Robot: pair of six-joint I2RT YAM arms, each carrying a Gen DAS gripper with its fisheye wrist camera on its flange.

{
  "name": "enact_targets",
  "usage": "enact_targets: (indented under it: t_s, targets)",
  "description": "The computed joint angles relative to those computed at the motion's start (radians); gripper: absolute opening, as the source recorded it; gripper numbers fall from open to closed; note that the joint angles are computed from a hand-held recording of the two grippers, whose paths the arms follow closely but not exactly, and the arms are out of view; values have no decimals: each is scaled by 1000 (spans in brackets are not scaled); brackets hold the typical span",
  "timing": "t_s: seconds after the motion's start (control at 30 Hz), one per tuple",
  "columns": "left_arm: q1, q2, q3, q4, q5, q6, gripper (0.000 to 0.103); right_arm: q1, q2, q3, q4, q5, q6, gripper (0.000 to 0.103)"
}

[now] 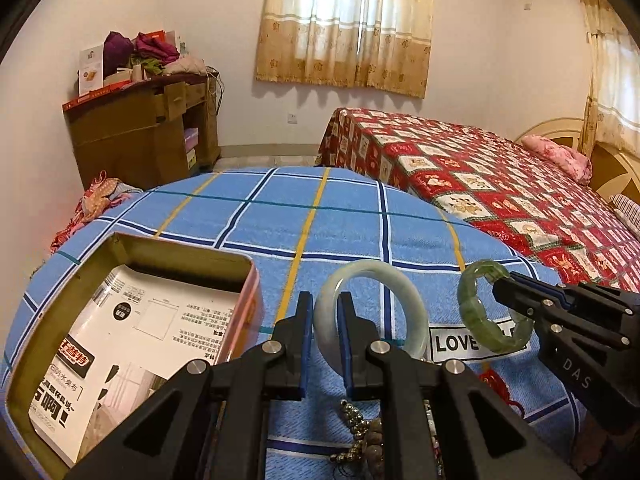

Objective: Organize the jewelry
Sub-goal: 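Carry both bangles into the tin and open both tools to release them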

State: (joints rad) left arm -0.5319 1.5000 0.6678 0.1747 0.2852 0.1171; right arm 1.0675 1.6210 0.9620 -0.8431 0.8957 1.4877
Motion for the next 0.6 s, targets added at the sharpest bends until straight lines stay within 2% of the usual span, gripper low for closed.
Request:
enact_targets:
  t_s: [0.3, 0.6]
  targets:
    - [11, -40, -35, 40, 7, 2, 11, 45, 4, 8, -47, 76, 56, 10]
    - [68, -64, -24, 9, 61, -10, 11, 34, 15, 21, -7, 59, -30, 10]
